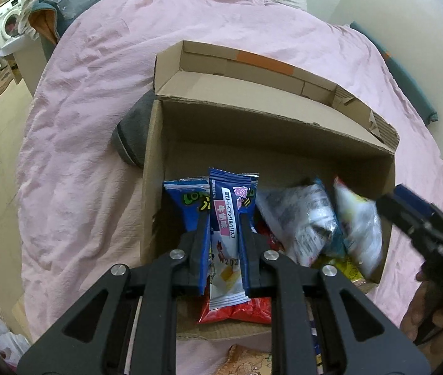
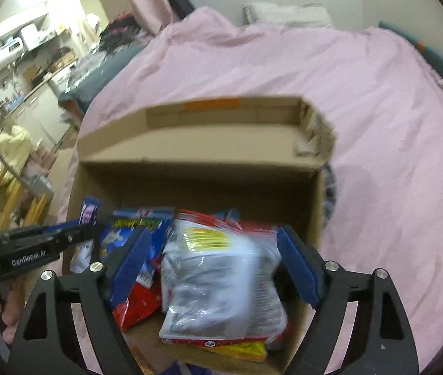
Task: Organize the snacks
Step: 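Carry both snacks into the box and open both grippers to release them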
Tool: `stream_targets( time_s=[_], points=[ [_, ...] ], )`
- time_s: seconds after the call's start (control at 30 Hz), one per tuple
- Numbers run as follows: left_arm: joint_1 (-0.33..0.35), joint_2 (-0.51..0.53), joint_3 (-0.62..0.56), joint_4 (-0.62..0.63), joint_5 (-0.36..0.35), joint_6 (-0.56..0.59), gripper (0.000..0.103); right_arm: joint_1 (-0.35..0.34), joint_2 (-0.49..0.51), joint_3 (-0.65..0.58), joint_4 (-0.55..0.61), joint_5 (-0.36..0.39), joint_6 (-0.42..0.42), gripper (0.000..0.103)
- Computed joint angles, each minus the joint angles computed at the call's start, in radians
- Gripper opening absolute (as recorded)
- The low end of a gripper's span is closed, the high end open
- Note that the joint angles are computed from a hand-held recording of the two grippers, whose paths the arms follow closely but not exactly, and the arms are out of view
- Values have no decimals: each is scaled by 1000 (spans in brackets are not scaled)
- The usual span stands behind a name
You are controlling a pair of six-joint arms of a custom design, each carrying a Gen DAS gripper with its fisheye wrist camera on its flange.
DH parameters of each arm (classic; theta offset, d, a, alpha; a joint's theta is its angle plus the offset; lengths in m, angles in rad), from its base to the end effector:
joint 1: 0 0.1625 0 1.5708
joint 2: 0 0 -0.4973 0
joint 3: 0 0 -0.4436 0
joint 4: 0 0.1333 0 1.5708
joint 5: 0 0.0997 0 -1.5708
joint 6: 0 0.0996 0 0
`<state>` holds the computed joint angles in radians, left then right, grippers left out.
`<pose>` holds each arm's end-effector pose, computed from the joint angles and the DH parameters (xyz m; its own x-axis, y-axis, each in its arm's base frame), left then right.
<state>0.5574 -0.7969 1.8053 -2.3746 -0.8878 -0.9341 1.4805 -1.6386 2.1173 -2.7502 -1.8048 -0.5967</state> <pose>-0.4615 -0.5188 0.0470 -0.8474 0.0152 -0.5308 0.2516 0.8918 -0.3761 0.0648 -0.5066 0.4445 -0.8290 -0.2320 0.5089 -0.4798 0.7627 -0.4337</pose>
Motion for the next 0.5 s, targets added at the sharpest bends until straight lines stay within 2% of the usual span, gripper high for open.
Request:
stream_targets(
  time_s=[0.1, 0.2, 0.4, 0.5],
  points=[
    [-5, -2, 4, -10, 12, 6, 14, -7, -8, -2, -24, 24, 7, 85],
    [-7, -1, 3, -7, 16, 15, 14, -25, -20, -7, 8, 54, 34, 85],
    [-4, -1, 0, -3, 6, 17, 16, -37, -16, -18, 56, 65, 57, 85],
    [-4, -4, 4, -10, 8, 7, 42, -35, -12, -20, 73, 60, 56, 85]
  ],
)
